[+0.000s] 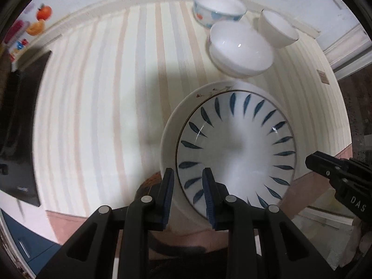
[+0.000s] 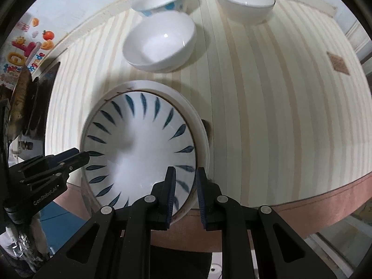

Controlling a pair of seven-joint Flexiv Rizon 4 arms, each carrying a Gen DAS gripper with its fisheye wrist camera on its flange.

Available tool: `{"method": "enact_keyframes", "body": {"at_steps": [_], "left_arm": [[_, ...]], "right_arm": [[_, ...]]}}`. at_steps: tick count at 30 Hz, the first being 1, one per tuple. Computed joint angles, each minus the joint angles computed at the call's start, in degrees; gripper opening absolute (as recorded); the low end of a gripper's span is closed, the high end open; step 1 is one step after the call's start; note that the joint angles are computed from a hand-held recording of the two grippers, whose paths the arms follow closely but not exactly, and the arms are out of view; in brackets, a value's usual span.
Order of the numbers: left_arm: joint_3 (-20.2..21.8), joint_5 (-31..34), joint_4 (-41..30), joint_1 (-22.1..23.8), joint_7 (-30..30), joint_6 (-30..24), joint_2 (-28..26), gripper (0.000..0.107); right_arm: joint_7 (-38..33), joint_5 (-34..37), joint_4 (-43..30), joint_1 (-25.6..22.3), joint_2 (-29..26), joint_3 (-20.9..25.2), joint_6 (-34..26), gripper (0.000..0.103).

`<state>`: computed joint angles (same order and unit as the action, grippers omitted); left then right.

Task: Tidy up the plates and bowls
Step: 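Lower the blue-striped plate onto the plate stack and open both grippers, then move both grippers to the white bowls and grip a plain white bowl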

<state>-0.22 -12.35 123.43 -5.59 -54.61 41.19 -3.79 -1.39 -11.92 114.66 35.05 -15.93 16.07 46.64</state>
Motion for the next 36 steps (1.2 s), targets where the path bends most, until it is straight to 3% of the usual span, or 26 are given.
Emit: {"method": "enact_keyframes", "body": {"at_steps": [7,12,18,23,24,27,32,36], "left_arm": [[2.4,-4.3,4.2,0.3,5.5,-2.9,10.6,0.023],[4.1,-6.5,5.1,0.3,8.0,-8.2,16.8,0.023],[5.2,-7.4,4.2,1.0,10.5,-14.3,20.3,0.023],[4.6,-7.8,4.9,0.9,10.4,-13.3,21.9,0.025],[4.1,-8.0,4.8,0.8,9.5,-12.6,21.4,0.029],[2.7,-8.6,4.2,0.3,6.8,-9.8,18.6,0.03],[-1.3,-5.7,0.2,-0.6,-3.7,-1.2,9.4,0.03],[-3.2,-2.3,-6.6,-1.9,-13.7,2.7,-0.4,0.03]], "right_arm": [[12.6,-7.0,-0.4,4.9,5.5,1.4,-4.8,0.02],[19.5,-10.2,-3.0,7.7,7.9,3.5,-10.1,0.02],[21.2,-11.3,-8.1,10.4,8.0,5.0,-16.8,0.02],[20.1,-11.8,-9.6,11.4,8.2,5.2,-18.6,0.02],[19.7,-11.8,-9.0,11.1,8.6,5.1,-17.6,0.023],[18.1,-11.3,-6.3,9.2,10.2,4.6,-14.3,0.053],[13.5,-11.5,-0.1,3.9,12.0,2.7,-5.6,0.054],[4.6,-9.1,3.3,-1.6,10.8,0.1,1.3,0.054]]}}
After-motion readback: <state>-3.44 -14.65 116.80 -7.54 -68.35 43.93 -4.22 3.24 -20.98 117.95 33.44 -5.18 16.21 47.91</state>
